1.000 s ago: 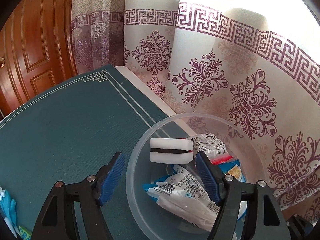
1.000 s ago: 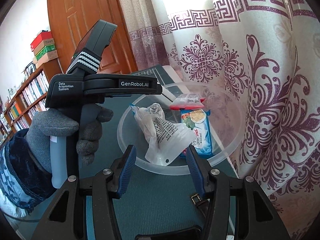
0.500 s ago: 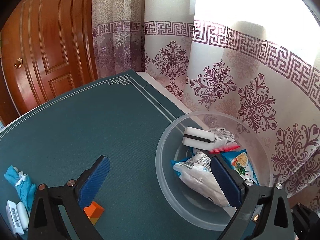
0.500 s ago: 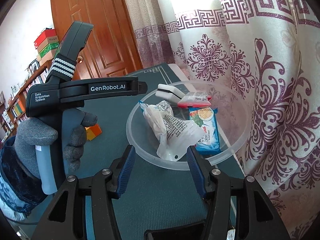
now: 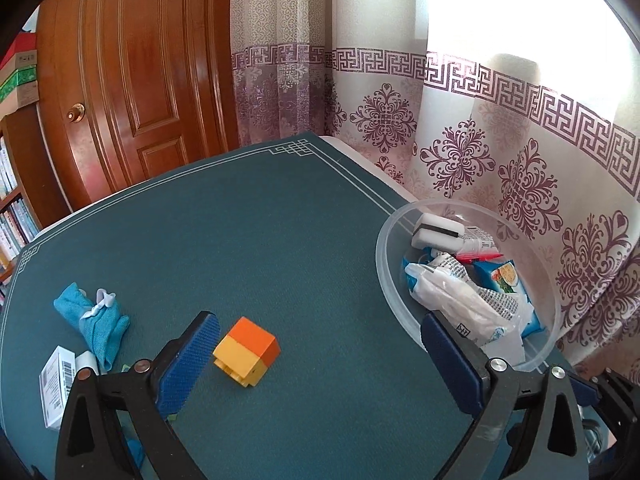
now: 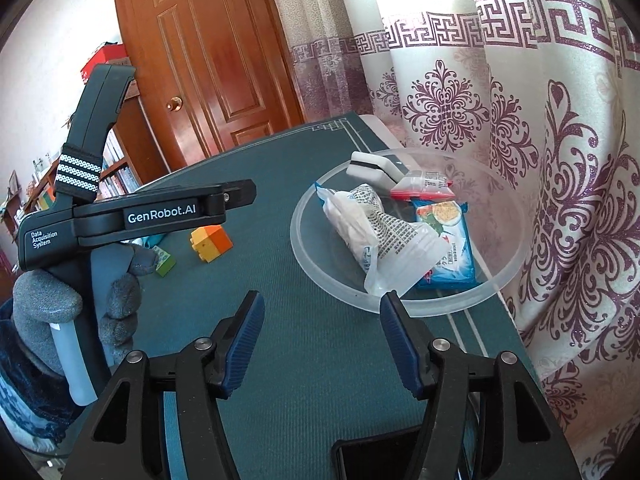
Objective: Organize objects
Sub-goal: 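Move the left gripper back and grasp the blue cracker packet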
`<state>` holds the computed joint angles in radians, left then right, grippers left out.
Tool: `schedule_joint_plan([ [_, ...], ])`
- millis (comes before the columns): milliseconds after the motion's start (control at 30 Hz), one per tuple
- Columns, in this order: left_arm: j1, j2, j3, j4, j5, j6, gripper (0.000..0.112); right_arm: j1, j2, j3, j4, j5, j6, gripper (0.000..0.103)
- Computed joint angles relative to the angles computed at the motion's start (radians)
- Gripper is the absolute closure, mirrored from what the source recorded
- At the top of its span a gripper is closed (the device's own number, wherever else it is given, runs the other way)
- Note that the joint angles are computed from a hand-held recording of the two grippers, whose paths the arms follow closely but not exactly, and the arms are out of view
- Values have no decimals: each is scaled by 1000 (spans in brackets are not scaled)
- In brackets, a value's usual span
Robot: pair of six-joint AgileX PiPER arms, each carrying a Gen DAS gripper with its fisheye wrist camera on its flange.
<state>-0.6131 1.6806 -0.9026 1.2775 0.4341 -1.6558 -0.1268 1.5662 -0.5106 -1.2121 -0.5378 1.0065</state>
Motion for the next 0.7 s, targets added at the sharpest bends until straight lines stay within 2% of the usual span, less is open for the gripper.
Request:
schedule_joint_plan([
  [433, 71, -235, 315, 62, 15, -110, 10, 159, -34, 31, 40, 77, 34, 41],
  [700, 204, -332, 474, 132, -41, -172, 10, 272, -13, 34, 151, 130, -6, 40],
])
